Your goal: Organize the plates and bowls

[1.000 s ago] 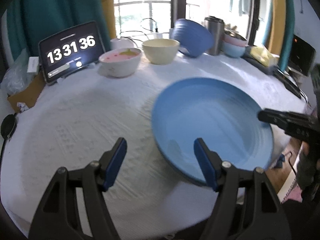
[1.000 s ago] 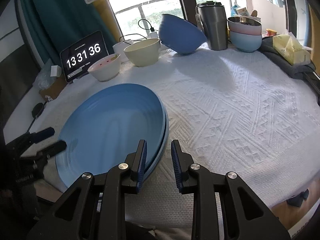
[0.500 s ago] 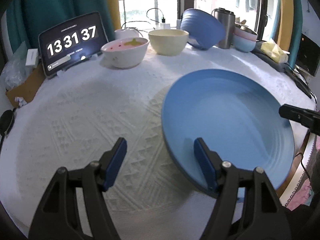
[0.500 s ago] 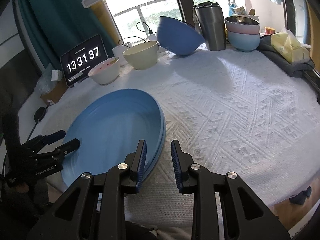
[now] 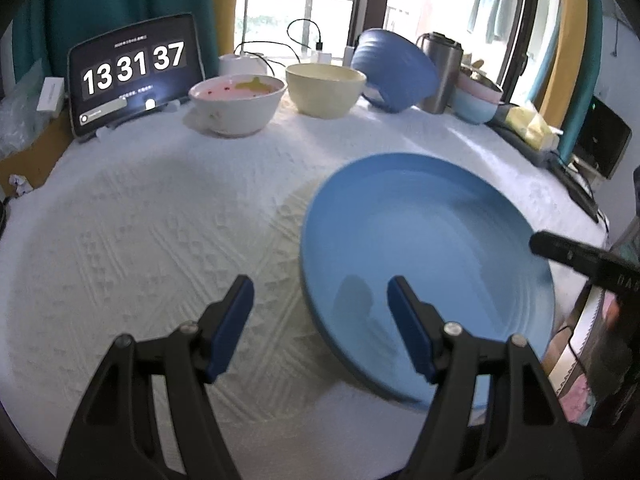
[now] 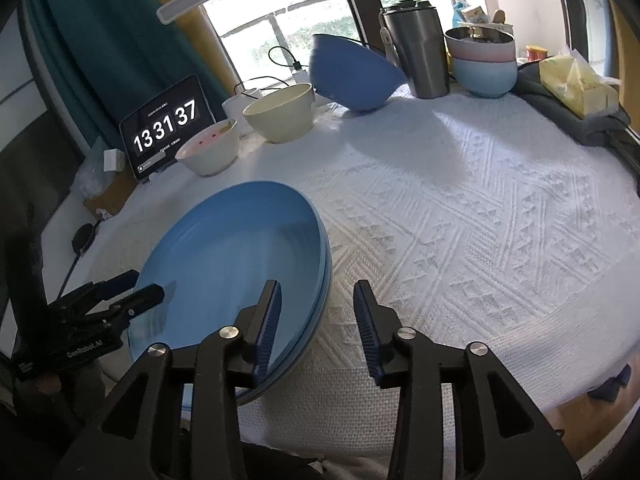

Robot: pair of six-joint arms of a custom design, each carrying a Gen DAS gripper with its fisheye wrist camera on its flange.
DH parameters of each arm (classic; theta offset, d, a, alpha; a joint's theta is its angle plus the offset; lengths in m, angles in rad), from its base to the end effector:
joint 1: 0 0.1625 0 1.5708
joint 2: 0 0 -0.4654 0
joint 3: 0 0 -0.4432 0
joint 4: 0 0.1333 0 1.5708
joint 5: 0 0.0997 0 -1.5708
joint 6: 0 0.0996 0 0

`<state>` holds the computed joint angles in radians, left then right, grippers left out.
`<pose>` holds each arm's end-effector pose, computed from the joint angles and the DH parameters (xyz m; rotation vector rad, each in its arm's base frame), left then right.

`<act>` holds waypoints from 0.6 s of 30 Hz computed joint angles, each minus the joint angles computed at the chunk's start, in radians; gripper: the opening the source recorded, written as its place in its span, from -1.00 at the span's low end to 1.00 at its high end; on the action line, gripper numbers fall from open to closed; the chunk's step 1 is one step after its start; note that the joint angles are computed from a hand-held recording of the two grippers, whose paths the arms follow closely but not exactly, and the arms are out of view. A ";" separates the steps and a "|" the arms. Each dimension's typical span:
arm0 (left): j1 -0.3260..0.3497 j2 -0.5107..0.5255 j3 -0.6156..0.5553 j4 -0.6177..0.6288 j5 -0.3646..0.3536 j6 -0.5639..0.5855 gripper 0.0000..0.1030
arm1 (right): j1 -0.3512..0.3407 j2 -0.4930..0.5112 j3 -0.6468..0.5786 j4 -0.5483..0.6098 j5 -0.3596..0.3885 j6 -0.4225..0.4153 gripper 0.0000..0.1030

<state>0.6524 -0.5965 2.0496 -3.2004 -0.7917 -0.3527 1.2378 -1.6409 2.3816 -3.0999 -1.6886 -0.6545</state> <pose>-0.3118 -0.4940 -0.0685 0.6108 2.4271 -0.7876 -0.0272 -0.4508 0.3287 0.3446 -2.5136 0.8582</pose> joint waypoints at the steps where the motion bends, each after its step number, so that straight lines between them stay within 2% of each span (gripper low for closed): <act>1: 0.003 0.001 -0.004 0.007 -0.004 -0.005 0.38 | 0.001 0.004 -0.001 0.001 -0.004 0.000 -0.21; 6: 0.013 0.014 -0.022 0.042 -0.024 -0.019 0.38 | 0.007 0.018 -0.003 0.013 -0.023 -0.001 -0.20; 12: 0.018 0.029 -0.031 0.010 -0.052 0.015 0.36 | 0.004 0.050 -0.017 0.046 -0.036 0.028 -0.20; 16: 0.028 0.030 -0.036 -0.005 -0.119 0.040 0.36 | -0.013 0.049 -0.021 0.076 0.013 0.053 -0.19; 18: 0.024 0.037 -0.032 -0.030 -0.109 0.041 0.36 | -0.020 0.049 -0.020 0.079 0.030 0.063 -0.19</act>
